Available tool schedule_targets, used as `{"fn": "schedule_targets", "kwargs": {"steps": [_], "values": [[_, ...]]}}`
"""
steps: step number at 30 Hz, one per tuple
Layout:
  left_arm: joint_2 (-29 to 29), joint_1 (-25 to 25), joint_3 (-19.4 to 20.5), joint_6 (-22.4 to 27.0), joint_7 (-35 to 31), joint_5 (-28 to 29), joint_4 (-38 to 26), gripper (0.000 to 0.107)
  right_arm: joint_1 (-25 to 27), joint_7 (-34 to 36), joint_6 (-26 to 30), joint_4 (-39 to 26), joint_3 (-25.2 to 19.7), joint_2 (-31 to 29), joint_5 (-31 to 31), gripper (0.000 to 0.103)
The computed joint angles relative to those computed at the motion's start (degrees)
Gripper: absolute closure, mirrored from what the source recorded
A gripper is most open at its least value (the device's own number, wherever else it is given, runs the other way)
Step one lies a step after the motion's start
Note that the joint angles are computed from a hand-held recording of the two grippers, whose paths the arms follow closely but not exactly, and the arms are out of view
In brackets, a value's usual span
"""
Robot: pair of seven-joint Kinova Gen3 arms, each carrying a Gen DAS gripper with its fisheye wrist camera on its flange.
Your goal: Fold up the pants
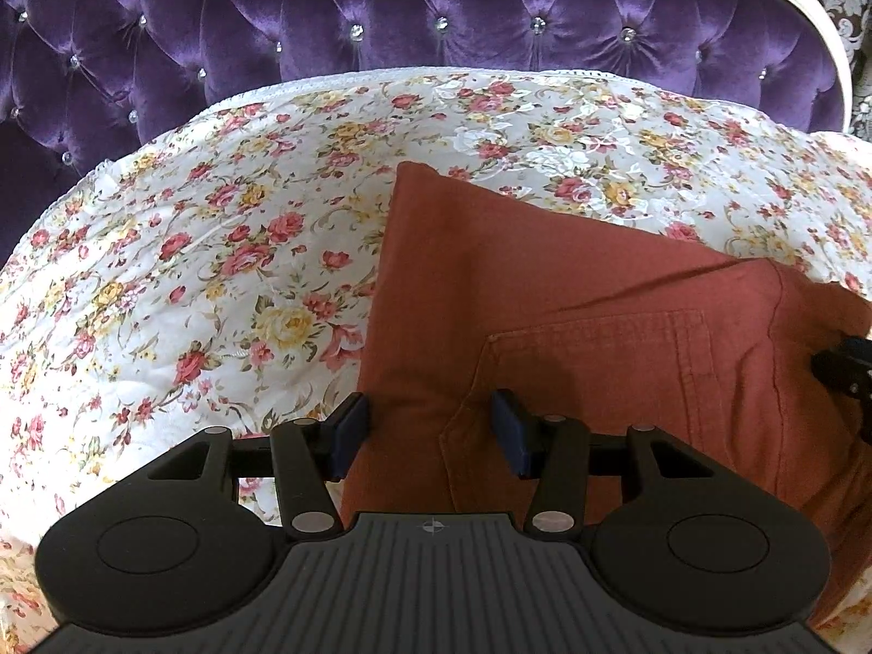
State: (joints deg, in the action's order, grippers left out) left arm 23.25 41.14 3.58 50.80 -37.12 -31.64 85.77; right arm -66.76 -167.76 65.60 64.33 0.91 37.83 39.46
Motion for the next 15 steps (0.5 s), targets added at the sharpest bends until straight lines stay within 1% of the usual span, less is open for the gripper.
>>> {"fn": "schedule_targets", "kwargs": {"steps": [2, 4, 8, 12, 15], "values": [[-0.46, -1.24, 0.61, -0.26, -1.60, 1.40, -0.33, 0.060, 0.25, -0.22, -0.91, 0.96, -0.14, -0.56, -0.04, 0.067], [-1.50, -2.56, 0.87, -2.18, -3.00, 2.53, 0.17, 0.060, 0.42, -0.78, -2.11, 2.23, -0.23, -1.27, 0.16, 0.067], [-2.02, -2.42, -0.63, -1.94, -1.60, 0.66, -0.64, 0.060, 0.15, -2.34, -3.23, 3.36, -0.15, -1.68, 1.05, 0.067], [-2.89, -4.56, -0.75, -2.40, -1.90, 1.20, 0.24, 0.060, -1.34, -4.91, -3.45, 4.42, 0.47, -1.47, 3.37, 0.067], [-2.31, -4.55, -1.38, -0.73, -1.38, -0.45, -0.06, 0.060, -1.92, -5.94, -3.20, 4.74, 0.48, -1.29, 4.73, 0.067]]}}
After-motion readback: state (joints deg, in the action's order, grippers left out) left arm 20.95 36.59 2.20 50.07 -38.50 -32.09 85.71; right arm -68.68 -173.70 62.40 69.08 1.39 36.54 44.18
